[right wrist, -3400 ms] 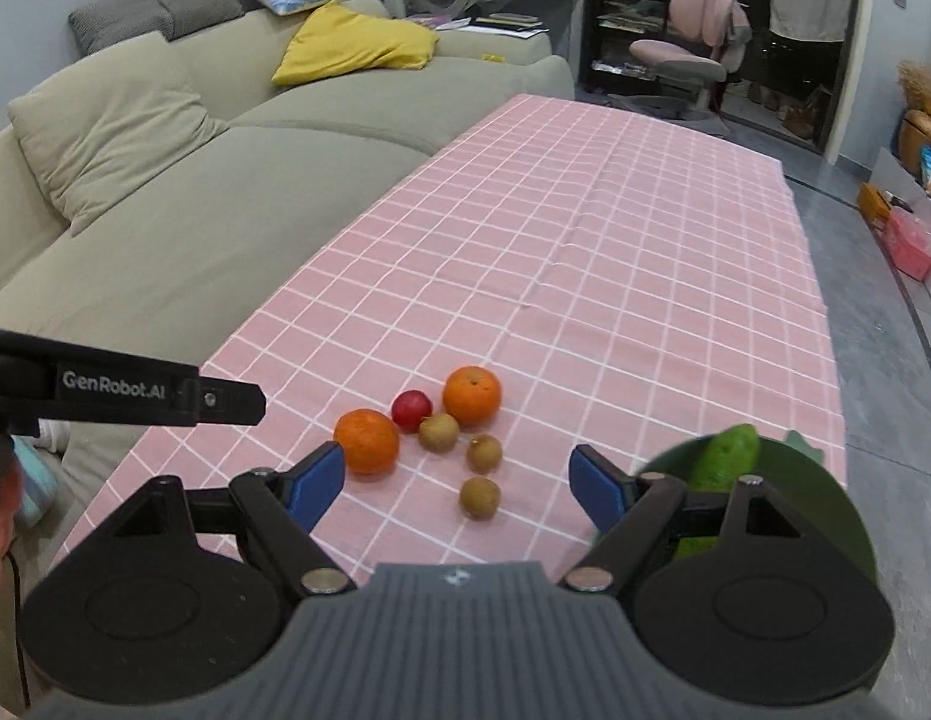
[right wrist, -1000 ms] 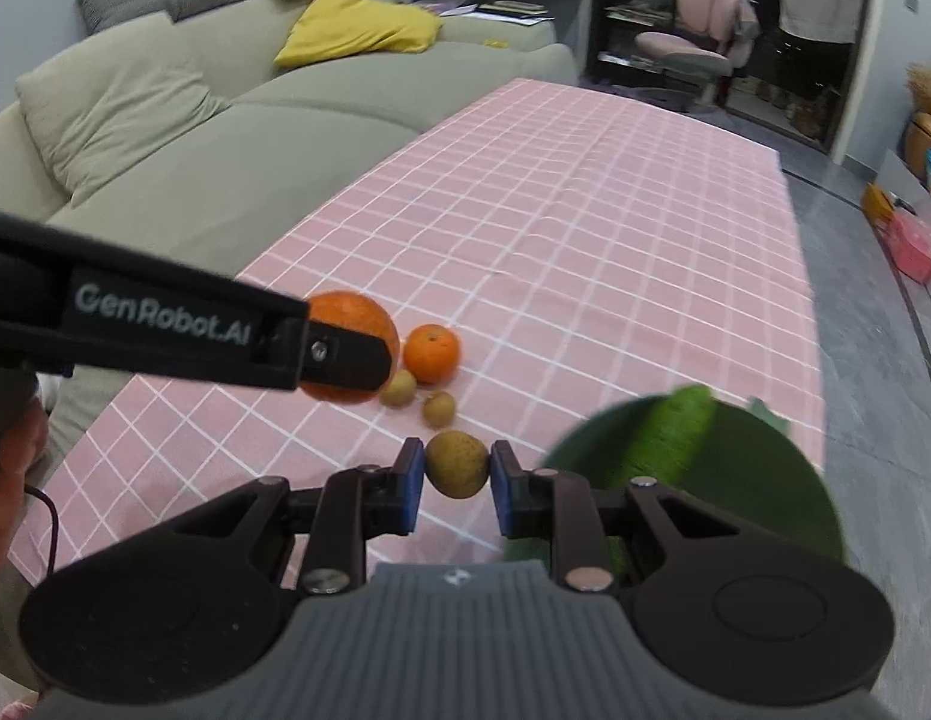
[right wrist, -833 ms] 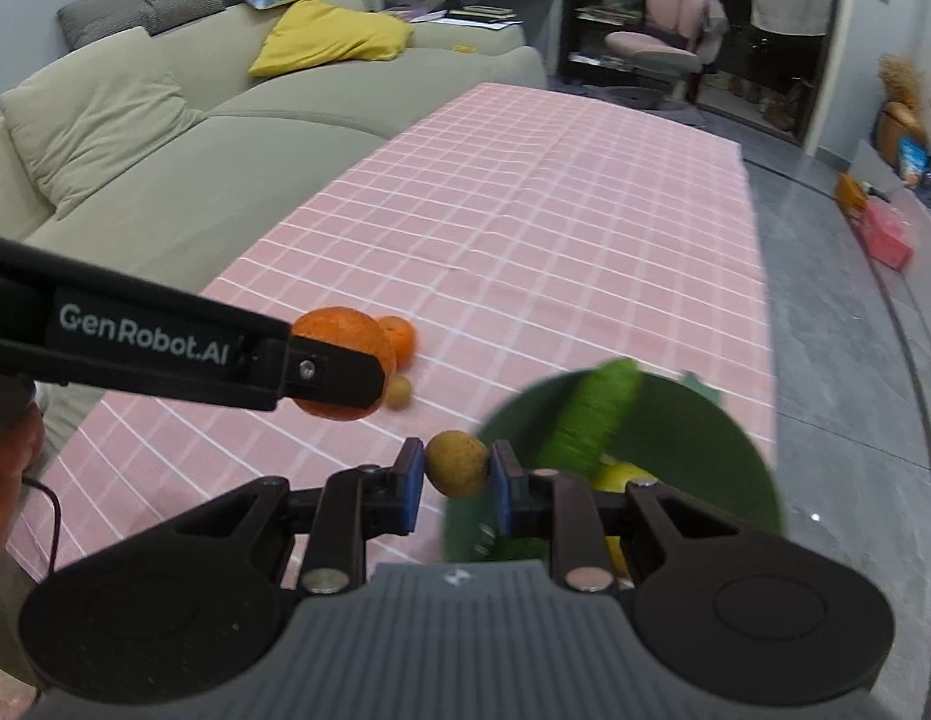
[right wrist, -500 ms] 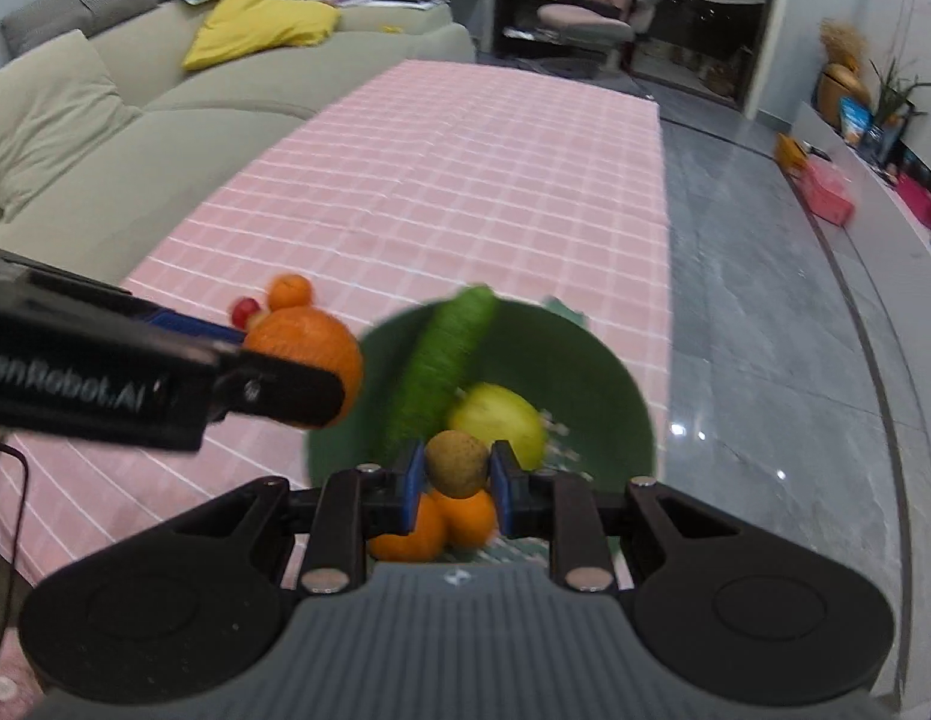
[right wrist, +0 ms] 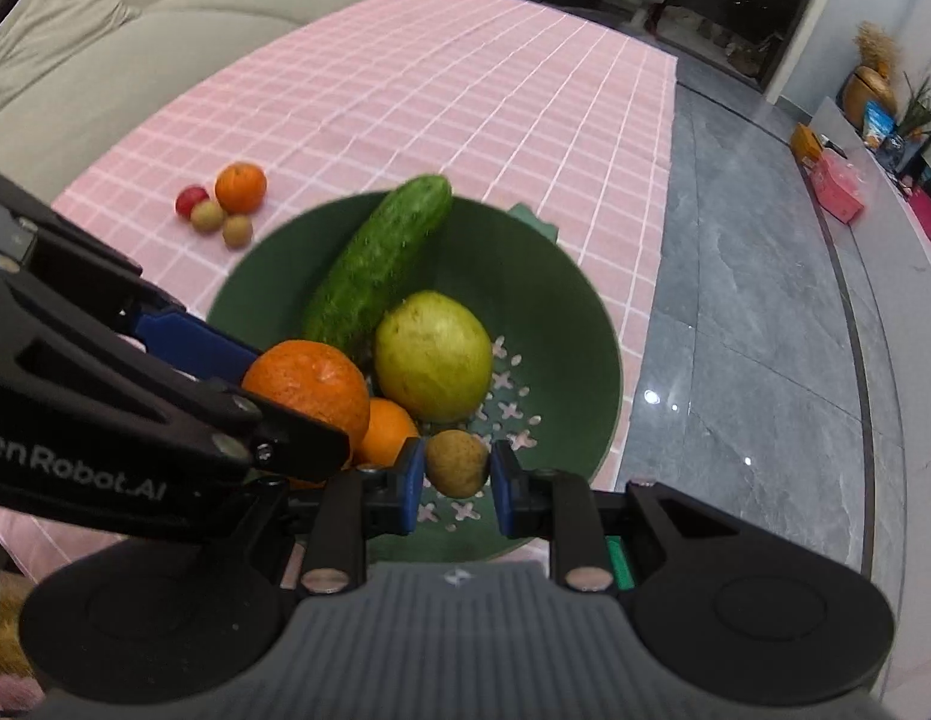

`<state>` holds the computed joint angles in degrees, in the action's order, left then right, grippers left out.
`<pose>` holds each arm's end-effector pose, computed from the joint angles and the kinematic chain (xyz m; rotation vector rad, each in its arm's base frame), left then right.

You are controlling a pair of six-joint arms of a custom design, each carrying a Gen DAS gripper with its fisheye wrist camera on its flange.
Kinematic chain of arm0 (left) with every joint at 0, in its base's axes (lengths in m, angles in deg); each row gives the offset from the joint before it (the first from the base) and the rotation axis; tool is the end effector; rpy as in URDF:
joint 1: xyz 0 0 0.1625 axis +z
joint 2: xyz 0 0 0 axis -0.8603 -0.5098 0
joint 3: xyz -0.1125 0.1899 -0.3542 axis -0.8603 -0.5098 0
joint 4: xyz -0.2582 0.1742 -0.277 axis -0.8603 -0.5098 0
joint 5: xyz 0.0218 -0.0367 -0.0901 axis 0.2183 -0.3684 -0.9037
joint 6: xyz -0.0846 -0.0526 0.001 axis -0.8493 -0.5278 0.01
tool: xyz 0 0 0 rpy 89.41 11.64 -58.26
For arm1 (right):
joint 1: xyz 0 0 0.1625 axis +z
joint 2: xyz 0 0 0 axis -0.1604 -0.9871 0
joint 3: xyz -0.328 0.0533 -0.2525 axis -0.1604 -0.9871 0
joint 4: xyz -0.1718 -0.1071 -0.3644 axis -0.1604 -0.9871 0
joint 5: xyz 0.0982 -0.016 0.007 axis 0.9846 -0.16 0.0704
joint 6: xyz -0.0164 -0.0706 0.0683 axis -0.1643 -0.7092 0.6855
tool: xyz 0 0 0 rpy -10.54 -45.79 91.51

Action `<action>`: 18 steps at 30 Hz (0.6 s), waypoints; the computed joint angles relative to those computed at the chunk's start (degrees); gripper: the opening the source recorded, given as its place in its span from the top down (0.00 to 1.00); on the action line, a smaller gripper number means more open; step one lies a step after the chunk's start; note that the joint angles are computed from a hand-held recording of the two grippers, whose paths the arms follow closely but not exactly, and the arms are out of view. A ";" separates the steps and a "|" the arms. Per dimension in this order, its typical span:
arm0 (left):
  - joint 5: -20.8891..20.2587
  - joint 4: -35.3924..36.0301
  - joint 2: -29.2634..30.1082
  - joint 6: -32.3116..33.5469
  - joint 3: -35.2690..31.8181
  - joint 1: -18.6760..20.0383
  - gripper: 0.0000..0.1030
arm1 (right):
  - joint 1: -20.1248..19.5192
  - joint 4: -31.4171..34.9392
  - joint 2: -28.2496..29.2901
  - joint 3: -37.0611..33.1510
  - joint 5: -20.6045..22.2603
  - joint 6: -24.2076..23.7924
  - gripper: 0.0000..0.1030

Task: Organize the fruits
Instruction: 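Carry the brown fruit and orange over the colander with both tools, then open both tools to drop the orange and brown fruit into the colander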

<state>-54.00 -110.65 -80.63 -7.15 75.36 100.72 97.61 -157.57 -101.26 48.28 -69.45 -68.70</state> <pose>-0.4686 -0.6657 -0.0083 0.1003 2.6636 -0.6112 0.0749 -0.6980 0.4024 1.2212 -2.2451 0.2247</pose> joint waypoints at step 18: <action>-4.34 -2.35 1.04 0.33 -0.55 2.00 0.51 | -0.51 3.68 2.74 -2.35 -4.32 -1.25 0.80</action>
